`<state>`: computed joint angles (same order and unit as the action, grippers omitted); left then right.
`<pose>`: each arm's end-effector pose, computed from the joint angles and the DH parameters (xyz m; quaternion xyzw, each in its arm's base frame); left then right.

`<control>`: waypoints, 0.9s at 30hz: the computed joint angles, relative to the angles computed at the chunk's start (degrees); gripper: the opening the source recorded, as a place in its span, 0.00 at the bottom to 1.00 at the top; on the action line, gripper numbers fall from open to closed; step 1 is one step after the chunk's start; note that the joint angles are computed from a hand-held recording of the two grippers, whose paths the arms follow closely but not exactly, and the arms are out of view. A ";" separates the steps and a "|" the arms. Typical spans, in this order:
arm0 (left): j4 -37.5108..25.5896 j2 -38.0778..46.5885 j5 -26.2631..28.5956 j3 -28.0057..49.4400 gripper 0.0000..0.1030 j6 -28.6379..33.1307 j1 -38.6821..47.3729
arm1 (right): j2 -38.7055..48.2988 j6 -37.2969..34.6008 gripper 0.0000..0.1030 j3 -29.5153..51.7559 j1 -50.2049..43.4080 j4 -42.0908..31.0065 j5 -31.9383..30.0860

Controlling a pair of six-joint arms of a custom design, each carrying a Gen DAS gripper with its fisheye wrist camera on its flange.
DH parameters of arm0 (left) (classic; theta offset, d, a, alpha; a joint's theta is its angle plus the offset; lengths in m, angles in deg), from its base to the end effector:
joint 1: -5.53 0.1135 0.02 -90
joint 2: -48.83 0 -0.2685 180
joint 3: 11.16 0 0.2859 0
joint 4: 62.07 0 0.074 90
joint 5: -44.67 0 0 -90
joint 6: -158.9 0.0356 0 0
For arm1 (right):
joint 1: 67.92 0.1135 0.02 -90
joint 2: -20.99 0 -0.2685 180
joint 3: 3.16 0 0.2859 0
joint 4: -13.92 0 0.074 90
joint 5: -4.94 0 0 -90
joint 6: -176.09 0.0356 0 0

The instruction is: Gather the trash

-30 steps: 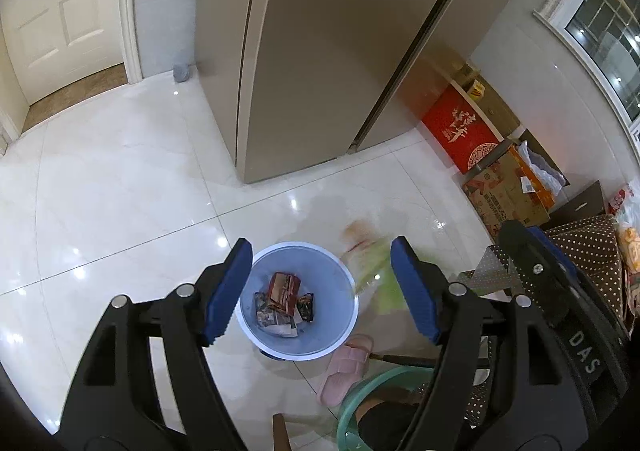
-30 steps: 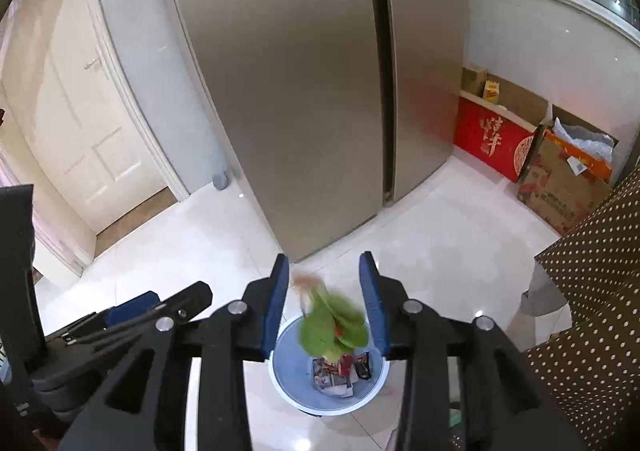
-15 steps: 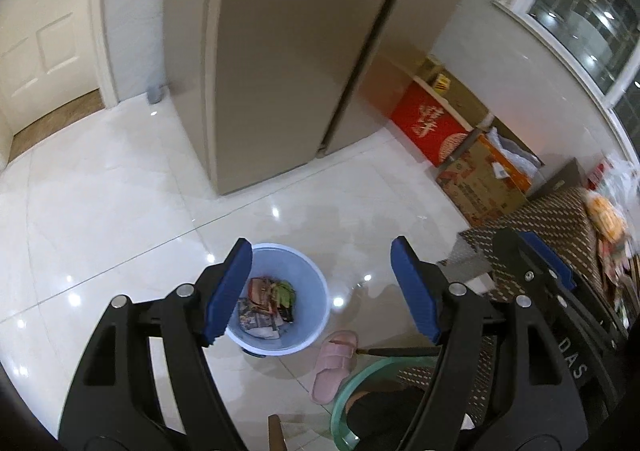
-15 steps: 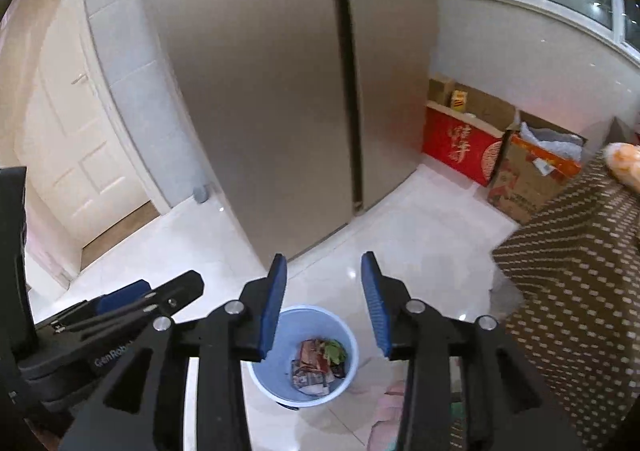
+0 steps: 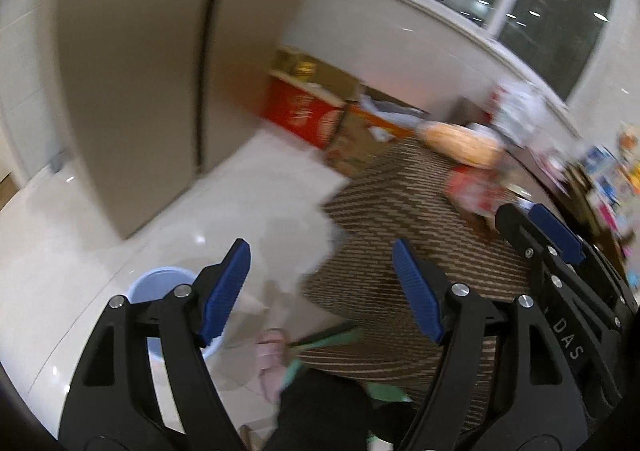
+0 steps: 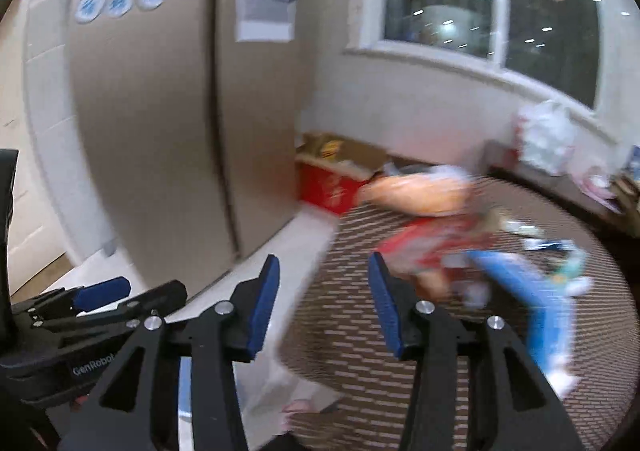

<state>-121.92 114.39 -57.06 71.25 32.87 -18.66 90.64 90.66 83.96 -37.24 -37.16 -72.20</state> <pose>0.2421 -0.1008 0.3666 -0.1346 0.9032 -0.1179 0.3901 0.2533 0.1411 0.3909 -0.1463 0.8651 0.0481 0.4773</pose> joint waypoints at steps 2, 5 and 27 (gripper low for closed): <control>1.16 3.00 -0.95 2.54 0.71 -0.42 -3.98 | -3.83 -1.48 0.45 -1.62 -4.82 -0.37 -0.67; 2.36 9.05 -0.82 8.14 0.71 -0.54 -8.54 | -8.34 -3.74 0.46 -3.96 -12.76 -0.05 -3.44; -1.27 43.29 1.92 41.31 0.32 3.91 -22.77 | -12.51 -8.36 0.50 -10.36 -50.19 -2.35 -23.76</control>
<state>-123.18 157.68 -55.14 112.56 36.79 -41.43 78.13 82.30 73.60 -87.43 -39.50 -95.97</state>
